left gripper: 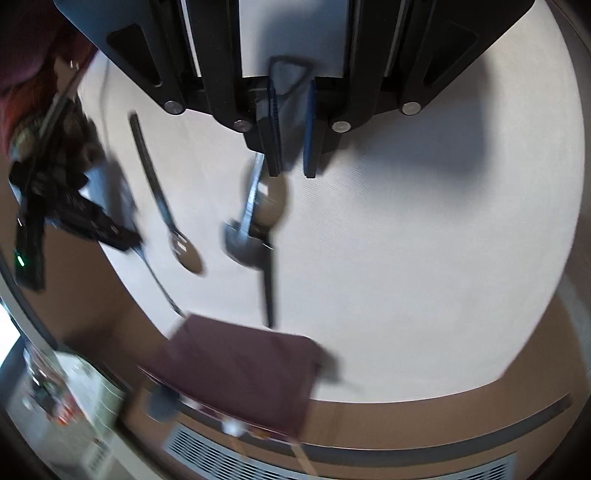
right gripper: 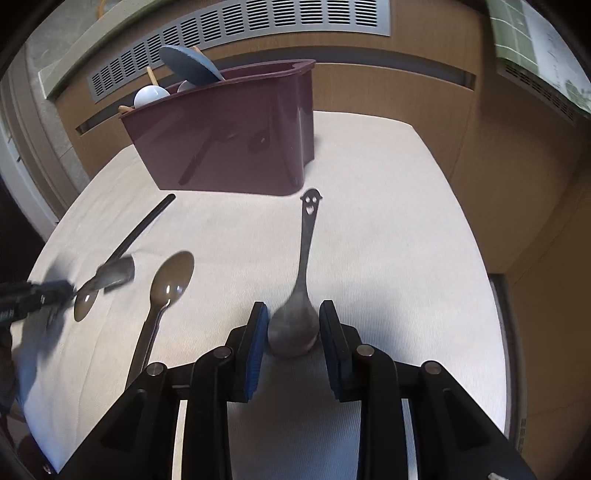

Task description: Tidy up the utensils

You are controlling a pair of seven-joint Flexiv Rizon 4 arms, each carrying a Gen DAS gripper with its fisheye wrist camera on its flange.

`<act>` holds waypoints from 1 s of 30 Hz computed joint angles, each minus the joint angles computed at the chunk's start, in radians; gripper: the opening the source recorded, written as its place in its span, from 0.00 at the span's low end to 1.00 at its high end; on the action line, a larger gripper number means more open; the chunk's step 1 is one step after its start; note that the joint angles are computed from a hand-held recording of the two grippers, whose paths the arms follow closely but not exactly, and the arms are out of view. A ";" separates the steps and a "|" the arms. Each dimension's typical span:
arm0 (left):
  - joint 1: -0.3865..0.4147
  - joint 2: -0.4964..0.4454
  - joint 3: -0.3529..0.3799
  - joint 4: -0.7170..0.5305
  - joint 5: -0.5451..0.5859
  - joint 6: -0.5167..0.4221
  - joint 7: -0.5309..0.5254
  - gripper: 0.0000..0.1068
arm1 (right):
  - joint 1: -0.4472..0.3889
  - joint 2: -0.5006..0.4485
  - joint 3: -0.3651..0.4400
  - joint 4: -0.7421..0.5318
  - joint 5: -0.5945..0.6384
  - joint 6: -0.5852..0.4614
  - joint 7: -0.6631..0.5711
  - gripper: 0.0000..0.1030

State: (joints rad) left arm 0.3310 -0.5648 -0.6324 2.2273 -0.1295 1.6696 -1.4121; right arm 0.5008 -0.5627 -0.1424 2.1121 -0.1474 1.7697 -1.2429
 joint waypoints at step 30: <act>-0.421 -0.001 0.378 -0.159 0.001 0.021 -0.034 0.33 | 0.305 -0.034 -0.311 0.051 0.180 0.187 -0.143 0.24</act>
State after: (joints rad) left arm -0.0896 -0.5658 -0.2546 2.0683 -0.1282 1.6906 -1.4462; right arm 0.8056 -0.5971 -0.4534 2.1633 0.0331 1.9567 -1.3860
